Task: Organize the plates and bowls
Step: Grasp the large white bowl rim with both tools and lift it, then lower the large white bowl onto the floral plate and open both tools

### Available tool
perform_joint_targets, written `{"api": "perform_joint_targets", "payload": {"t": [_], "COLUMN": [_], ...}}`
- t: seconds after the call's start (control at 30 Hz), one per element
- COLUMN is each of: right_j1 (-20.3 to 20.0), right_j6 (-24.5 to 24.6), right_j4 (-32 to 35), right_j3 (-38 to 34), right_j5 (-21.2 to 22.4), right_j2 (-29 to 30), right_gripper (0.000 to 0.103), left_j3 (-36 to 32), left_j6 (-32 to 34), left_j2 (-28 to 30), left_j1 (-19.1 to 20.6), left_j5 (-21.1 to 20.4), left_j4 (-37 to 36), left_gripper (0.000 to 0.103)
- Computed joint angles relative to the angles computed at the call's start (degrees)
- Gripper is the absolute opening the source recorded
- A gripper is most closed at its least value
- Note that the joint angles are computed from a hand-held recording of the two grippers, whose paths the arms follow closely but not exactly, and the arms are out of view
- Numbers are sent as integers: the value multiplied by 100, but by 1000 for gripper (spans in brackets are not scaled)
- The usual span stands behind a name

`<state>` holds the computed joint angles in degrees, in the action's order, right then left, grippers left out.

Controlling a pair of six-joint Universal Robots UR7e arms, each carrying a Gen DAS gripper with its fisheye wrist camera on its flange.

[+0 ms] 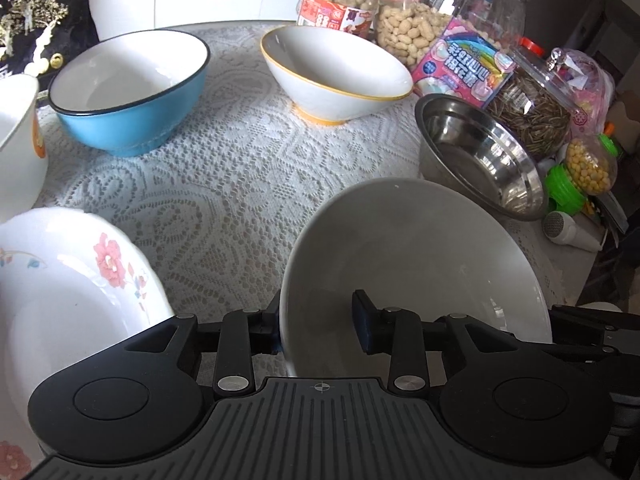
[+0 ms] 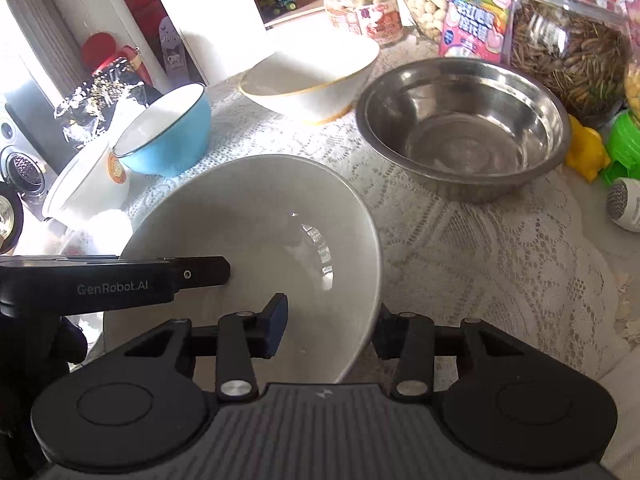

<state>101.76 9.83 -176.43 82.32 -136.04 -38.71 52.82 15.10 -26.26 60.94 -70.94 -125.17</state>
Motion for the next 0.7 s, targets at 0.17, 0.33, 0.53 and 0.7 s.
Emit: {"api": "perform_joint_targets", "payload": {"t": [0.17, 0.33, 0.53, 0.7], "right_j1": [207, 278, 352, 270], "right_j6": [-749, -1201, -1653, -1354], "right_j4": [74, 869, 2076, 2713], "right_j3": [-700, -1721, -3189, -3666], "right_j5": [221, 876, 1190, 1345], "right_j2": [401, 965, 1880, 2094], "right_gripper": [43, 43, 43, 43], "left_j3": [390, 861, 875, 768], "left_j6": [-228, -390, -873, -913], "left_j2": [-474, -1008, -1141, -1135], "left_j1": [100, 251, 466, 607], "left_j5": [59, 559, 1321, 1255], "left_j4": [-539, -1054, -1102, -1048], "left_gripper": [36, 36, 39, 31]}}
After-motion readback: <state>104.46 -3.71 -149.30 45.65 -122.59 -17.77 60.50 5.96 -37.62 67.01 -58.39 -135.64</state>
